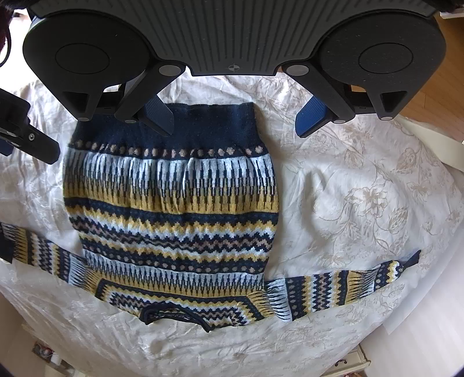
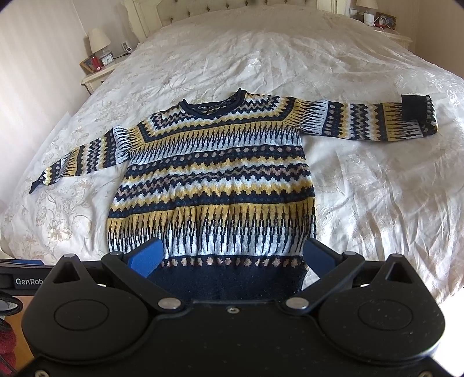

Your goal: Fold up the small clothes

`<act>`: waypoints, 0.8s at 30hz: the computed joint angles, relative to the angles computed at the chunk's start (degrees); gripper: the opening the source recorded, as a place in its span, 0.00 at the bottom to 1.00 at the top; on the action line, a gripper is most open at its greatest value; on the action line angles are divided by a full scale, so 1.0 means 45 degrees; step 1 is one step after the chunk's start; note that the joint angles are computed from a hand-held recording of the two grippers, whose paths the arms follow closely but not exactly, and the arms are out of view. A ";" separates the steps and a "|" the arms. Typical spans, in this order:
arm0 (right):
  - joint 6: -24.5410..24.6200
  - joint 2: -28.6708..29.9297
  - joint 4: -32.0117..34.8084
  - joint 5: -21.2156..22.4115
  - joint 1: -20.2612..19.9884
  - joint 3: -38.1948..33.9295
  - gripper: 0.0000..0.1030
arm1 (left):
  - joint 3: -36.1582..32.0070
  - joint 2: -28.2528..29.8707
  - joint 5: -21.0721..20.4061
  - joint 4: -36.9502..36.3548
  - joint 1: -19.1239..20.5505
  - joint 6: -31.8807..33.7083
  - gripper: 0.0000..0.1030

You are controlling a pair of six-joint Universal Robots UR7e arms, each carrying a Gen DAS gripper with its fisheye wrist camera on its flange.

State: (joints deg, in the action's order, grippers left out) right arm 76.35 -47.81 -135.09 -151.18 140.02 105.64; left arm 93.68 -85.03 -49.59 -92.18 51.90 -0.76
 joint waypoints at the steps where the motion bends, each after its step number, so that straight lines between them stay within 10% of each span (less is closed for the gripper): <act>1: -0.0040 0.0009 -0.0024 0.0012 -0.0029 -0.0012 0.99 | -0.0056 0.0070 0.0005 -0.0016 0.0034 0.0016 0.89; 24: -0.2735 0.0145 -0.2111 0.0127 -0.1948 -0.0775 0.99 | -0.2792 0.3428 -0.0521 -0.1822 0.1035 0.1784 0.88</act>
State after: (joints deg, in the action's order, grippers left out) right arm 64.04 -47.15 -144.59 -150.61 131.25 102.15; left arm 81.11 -69.60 -51.94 -100.38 56.56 7.27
